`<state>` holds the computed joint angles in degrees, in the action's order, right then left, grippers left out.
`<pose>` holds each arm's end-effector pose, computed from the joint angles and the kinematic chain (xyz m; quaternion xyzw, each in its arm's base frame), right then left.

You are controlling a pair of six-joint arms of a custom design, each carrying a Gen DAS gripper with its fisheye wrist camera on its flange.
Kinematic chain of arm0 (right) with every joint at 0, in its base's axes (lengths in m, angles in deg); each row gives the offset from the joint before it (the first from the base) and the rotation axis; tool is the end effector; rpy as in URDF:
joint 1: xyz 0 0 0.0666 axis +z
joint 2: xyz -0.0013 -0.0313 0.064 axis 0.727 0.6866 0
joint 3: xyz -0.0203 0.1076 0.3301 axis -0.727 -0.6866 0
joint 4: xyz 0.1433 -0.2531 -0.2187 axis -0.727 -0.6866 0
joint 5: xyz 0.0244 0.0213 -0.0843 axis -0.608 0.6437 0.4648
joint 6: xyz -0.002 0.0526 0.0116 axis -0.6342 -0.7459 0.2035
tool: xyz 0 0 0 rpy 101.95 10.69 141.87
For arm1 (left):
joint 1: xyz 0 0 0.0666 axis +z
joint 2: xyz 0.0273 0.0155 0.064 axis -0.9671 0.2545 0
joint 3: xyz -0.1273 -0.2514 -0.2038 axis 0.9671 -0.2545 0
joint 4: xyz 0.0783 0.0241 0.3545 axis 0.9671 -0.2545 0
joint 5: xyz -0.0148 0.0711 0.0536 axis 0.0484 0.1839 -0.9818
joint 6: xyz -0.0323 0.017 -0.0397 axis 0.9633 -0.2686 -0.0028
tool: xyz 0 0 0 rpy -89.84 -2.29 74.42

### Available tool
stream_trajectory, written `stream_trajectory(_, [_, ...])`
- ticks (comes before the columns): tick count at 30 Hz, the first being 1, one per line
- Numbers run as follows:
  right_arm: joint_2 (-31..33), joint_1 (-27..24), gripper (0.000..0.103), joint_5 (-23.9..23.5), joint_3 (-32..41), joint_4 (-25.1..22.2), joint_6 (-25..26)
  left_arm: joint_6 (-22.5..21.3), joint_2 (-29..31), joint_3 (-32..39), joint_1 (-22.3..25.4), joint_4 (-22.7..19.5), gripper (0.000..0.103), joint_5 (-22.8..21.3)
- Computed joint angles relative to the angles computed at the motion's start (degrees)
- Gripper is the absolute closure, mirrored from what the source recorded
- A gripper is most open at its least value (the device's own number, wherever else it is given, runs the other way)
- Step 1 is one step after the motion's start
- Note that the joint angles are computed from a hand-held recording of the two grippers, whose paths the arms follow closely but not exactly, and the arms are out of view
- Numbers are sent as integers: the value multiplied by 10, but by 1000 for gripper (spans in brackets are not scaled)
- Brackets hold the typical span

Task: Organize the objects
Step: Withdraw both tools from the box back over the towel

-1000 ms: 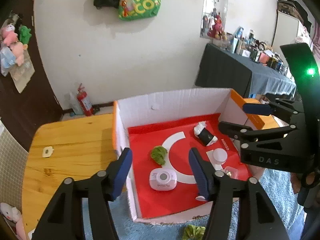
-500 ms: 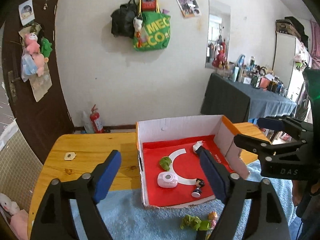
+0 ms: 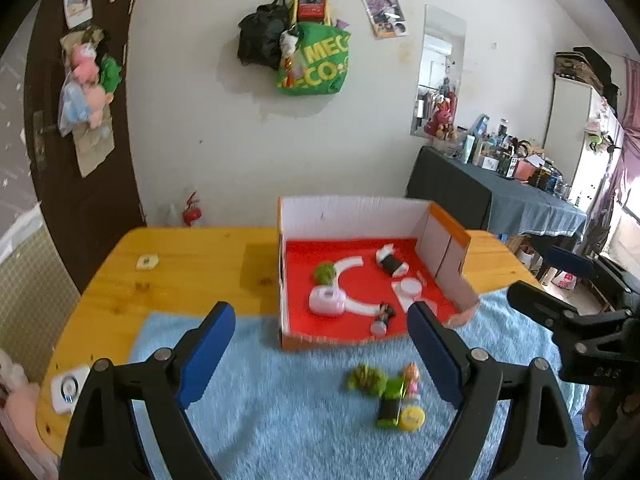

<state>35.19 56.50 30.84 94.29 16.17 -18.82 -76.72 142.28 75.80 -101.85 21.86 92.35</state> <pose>0.5300 0.1176 0.5167 -0.3720 0.7723 0.3209 0.4028 0.4894 -0.2478 0.5013 0.1810 0.8625 -0.1506 0.4479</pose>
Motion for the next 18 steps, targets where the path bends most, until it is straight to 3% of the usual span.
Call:
stream_trajectory(9, [-62,-3,7,7,-153,62,-7,23,-43,-126,-2,33,14,0])
stream_trajectory(18, [-71,7,7,39,-233,70,-1,34,-49,-190,-15,46,14,-3])
